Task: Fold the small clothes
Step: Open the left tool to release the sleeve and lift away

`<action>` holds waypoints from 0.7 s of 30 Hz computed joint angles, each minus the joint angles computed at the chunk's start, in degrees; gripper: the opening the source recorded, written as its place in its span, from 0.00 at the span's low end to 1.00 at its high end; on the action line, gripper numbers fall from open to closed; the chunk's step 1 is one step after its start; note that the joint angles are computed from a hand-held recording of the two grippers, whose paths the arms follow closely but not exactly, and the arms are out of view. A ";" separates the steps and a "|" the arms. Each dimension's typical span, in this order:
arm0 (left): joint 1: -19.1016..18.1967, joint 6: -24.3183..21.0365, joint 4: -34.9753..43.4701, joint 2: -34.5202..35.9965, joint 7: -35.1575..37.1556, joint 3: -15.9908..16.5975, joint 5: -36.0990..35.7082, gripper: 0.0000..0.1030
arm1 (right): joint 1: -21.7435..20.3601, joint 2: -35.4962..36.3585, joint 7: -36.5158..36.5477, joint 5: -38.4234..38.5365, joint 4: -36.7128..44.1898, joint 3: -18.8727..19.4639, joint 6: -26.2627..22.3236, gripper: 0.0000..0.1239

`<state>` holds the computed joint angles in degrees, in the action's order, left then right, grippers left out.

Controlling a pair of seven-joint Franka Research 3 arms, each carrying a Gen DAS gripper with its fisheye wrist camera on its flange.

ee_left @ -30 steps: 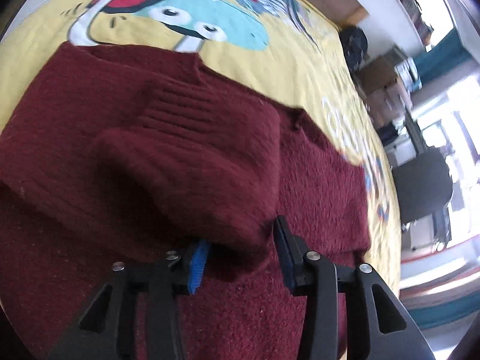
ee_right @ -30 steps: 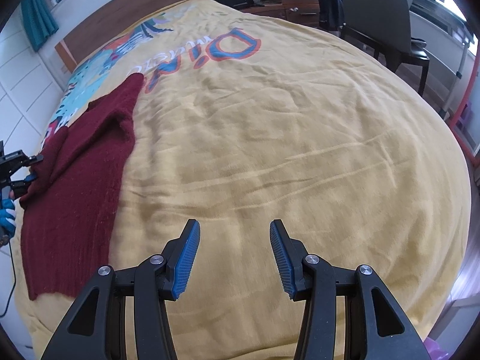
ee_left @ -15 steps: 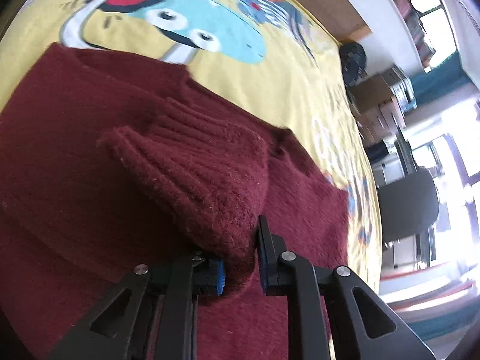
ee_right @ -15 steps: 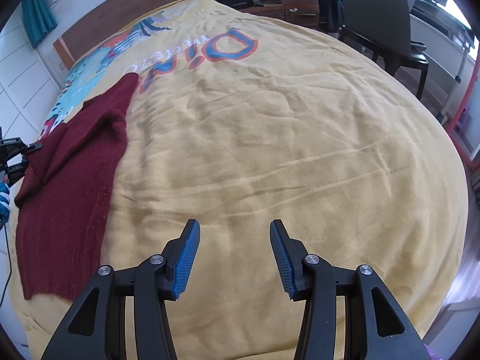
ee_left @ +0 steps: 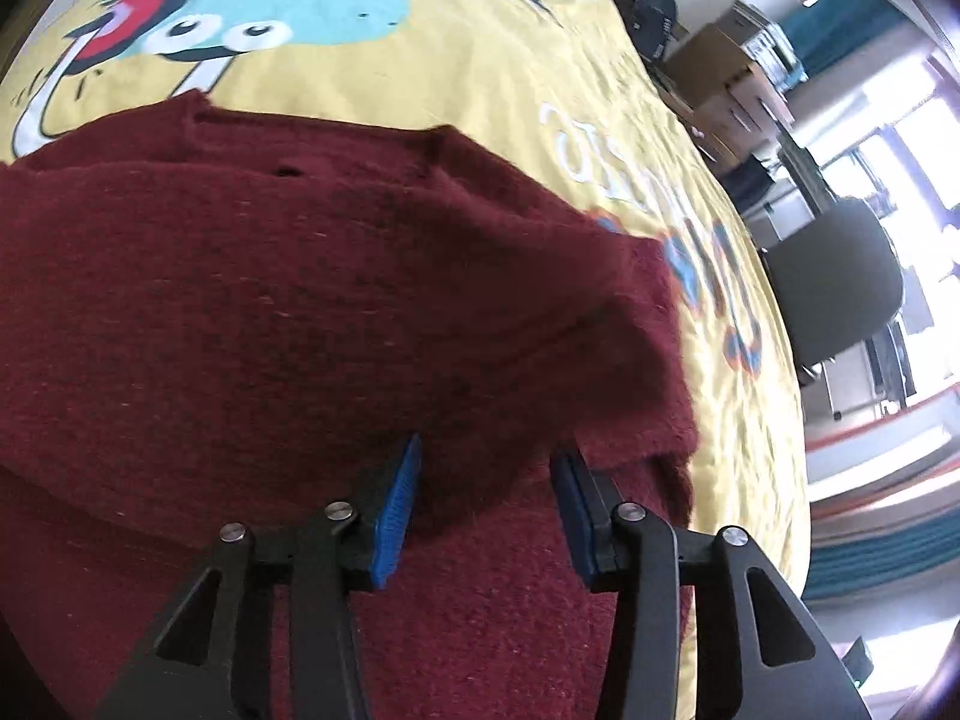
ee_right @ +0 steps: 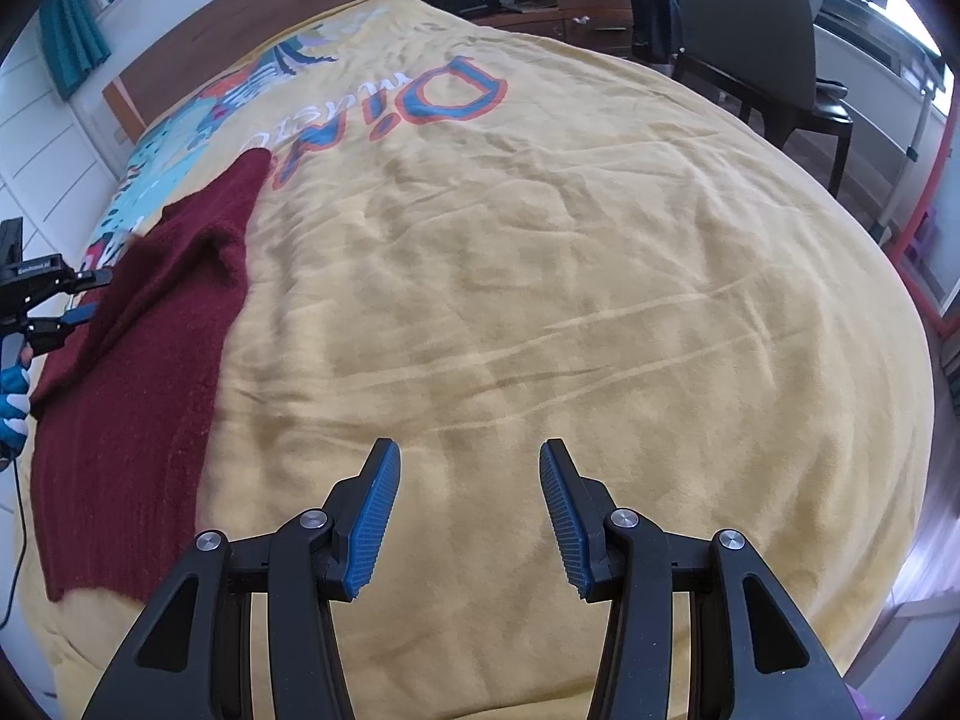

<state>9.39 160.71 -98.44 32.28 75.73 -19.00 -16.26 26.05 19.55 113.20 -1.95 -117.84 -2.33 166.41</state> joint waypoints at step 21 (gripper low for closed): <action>-5.18 7.91 -11.00 -3.77 -13.71 8.24 19.14 0.51 | 1.17 1.26 0.86 -1.20 1.81 -0.51 -1.29 0.40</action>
<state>4.21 168.62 -109.44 28.51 62.01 -10.75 2.88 27.22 20.81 114.06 -3.14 -116.02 -2.83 165.12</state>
